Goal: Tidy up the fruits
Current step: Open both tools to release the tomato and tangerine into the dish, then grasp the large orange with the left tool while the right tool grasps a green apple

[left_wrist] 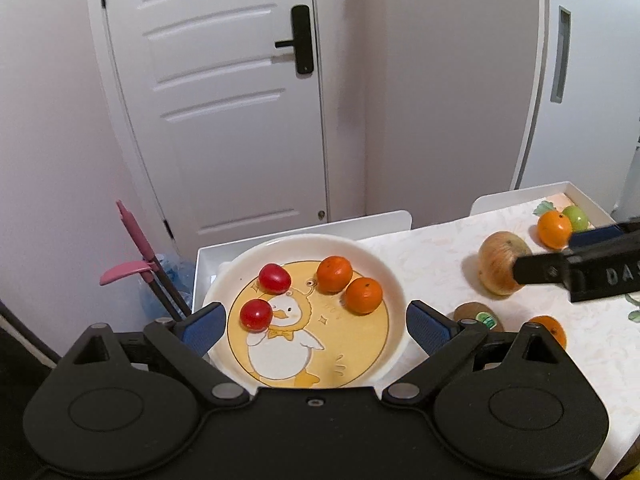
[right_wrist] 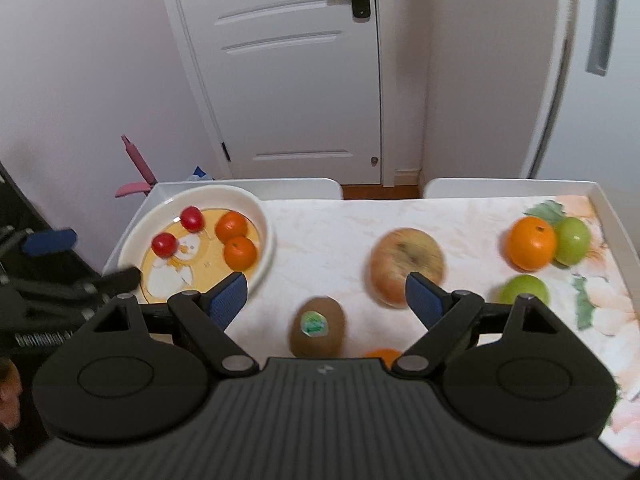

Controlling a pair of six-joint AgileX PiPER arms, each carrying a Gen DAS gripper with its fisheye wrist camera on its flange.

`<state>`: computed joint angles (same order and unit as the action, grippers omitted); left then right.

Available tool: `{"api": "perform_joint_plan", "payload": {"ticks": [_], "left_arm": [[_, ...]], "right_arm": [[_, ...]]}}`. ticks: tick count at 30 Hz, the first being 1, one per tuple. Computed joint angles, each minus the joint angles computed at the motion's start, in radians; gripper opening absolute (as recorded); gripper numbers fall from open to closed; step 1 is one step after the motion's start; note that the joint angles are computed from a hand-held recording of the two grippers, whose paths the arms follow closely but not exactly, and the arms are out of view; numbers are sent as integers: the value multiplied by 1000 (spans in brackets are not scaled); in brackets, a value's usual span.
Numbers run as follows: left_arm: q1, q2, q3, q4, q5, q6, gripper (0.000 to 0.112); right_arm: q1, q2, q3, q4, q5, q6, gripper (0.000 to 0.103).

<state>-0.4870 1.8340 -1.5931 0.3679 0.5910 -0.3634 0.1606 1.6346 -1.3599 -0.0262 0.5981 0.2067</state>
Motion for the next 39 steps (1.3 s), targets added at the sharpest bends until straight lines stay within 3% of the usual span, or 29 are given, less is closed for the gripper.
{"api": "perform_joint_plan", "payload": {"ticks": [7,18,29,39], "left_arm": [[-142,-45,24,271,119,-347,99],[-359,16,-8,441,283,-672,100],[-473,247,-230,461,355,-750,100],[-500,424,-410,428,375,-737,99]], "right_arm": [[-162,-133,182,259,-38,-345,101],[-455,-153,299,614,-19,-943,101],[-634,44,193,855,53,-1354,101],[-660,195,109,948,75,-1502,101]]}}
